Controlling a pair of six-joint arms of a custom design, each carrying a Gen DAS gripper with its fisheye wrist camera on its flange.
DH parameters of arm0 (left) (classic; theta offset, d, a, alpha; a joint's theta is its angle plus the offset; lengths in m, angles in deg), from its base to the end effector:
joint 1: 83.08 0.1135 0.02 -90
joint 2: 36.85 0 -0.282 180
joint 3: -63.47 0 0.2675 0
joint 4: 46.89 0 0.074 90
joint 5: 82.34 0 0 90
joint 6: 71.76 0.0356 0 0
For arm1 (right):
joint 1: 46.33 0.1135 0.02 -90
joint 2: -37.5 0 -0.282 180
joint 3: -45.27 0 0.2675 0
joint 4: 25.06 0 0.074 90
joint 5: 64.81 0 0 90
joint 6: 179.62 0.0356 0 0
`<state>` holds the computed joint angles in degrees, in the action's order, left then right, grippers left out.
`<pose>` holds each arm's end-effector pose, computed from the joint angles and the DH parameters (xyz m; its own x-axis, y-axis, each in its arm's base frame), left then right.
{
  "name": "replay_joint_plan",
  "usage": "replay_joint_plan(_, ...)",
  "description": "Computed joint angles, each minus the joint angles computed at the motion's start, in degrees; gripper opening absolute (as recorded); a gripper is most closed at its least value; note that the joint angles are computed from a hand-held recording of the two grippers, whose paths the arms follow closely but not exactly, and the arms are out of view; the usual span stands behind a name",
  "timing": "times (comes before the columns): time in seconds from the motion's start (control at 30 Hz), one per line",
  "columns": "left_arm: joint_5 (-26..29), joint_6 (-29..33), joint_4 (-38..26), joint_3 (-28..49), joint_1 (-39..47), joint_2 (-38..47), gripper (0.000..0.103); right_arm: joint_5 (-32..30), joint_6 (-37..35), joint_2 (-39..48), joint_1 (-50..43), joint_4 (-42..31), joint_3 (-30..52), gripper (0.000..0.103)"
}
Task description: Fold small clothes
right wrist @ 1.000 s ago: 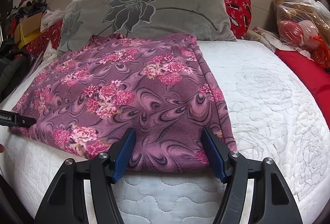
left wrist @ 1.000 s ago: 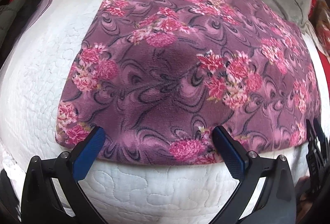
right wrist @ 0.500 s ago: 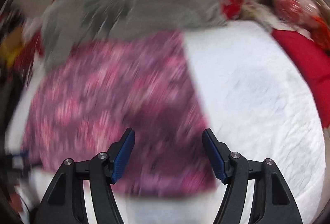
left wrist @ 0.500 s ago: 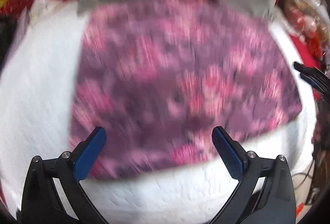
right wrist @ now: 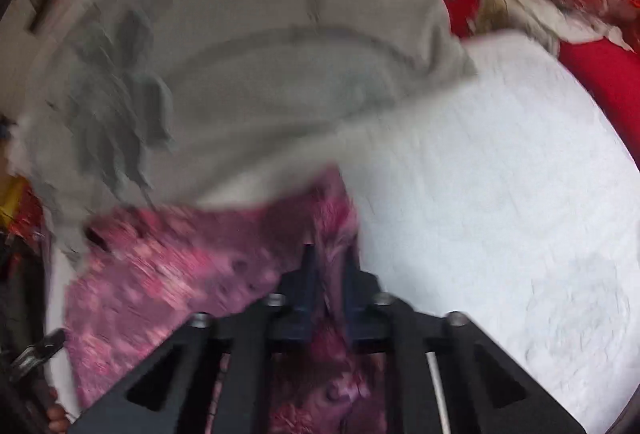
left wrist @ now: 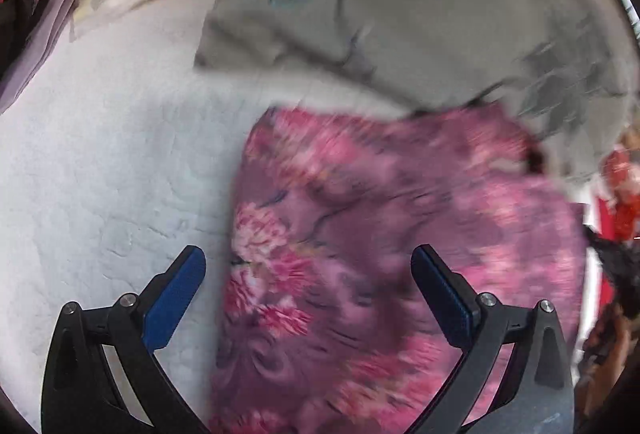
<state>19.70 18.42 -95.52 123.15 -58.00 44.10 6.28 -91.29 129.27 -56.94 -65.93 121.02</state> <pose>0.2407 0.1045 0.1928 -0.8516 -0.3952 -0.3443 -0.3470 0.9174 -0.1948 0.3409 -0.0521 0.2313 -0.8230 0.1261 -0.5539 -0.0238 0.9665 0.2554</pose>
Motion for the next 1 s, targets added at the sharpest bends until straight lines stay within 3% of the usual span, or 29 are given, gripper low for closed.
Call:
replay_joint_plan(0.07, -3.87, 1.05, 2.96, -1.75, -2.48, -0.64, 0.103, 6.49, -1.75, 3.64, 0.43, -3.95, 2.21, 0.005)
replay_joint_plan(0.1, -5.43, 1.85, 2.74, -1.90, -3.49, -1.82, 0.103, 5.67, -2.31, 3.97, -0.15, -4.48, 2.36, 0.003)
replay_joint_plan(0.13, -5.11, 3.14, 1.31, -1.56, -3.53, -2.86, 0.103, 4.86, -1.47, 1.85, -0.92, -3.08, 0.95, 0.008)
replay_joint_plan(0.2, -2.18, 4.83, -0.68, -2.25, -1.84, -6.46, 0.103, 2.98, -0.13, -2.58, -2.18, -2.09, -1.37, 0.012)
replay_joint_plan(0.27, 0.15, 6.02, -2.27, -4.00, 0.14, -11.27, 0.103, -4.51, -1.47, -8.23, -4.12, -1.35, -5.08, 0.012)
replay_joint_plan(0.3, 0.79, 6.40, -2.64, -5.13, 0.73, -13.09, 0.103, -6.73, -2.08, -10.69, -4.61, -1.42, -7.15, 0.016)
replay_joint_plan(0.33, 0.18, 6.53, -2.62, -6.55, 0.72, -14.43, 0.103, -7.88, -2.52, -11.91, -4.65, -1.75, -8.61, 0.032)
replay_joint_plan(0.4, -3.58, 5.82, -2.30, -8.43, -2.10, -13.77, 0.103, -6.02, -3.56, -12.84, -3.01, -2.59, -11.65, 0.048)
replay_joint_plan(0.43, -4.62, 5.79, -2.22, -9.28, -2.57, -13.50, 0.103, -1.11, -4.12, -11.71, -0.73, -3.97, -12.45, 0.046)
replay_joint_plan(0.53, -2.08, 4.76, -6.05, -9.17, -0.31, -17.54, 0.103, 4.84, -2.03, -18.27, 2.73, -1.91, -16.15, 0.047)
replay_joint_plan(0.63, -2.48, 5.41, -7.60, -10.17, -0.18, -21.19, 0.103, 2.24, -1.07, -24.93, 3.94, -3.41, -18.44, 0.046)
replay_joint_plan(0.8, -4.56, 6.45, -9.02, -12.39, -1.28, -25.00, 0.103, 7.11, -7.24, -25.82, 5.64, -4.03, -22.91, 0.047)
replay_joint_plan(0.87, -3.97, 7.24, -9.67, -11.89, -0.23, -25.00, 0.103, 12.38, -7.78, -29.11, 9.39, -6.12, -23.15, 0.047)
replay_joint_plan(1.0, -6.46, 7.47, -12.17, -12.02, -1.53, -28.87, 0.103, 12.50, -7.73, -35.77, 16.06, -10.74, -23.31, 0.048)
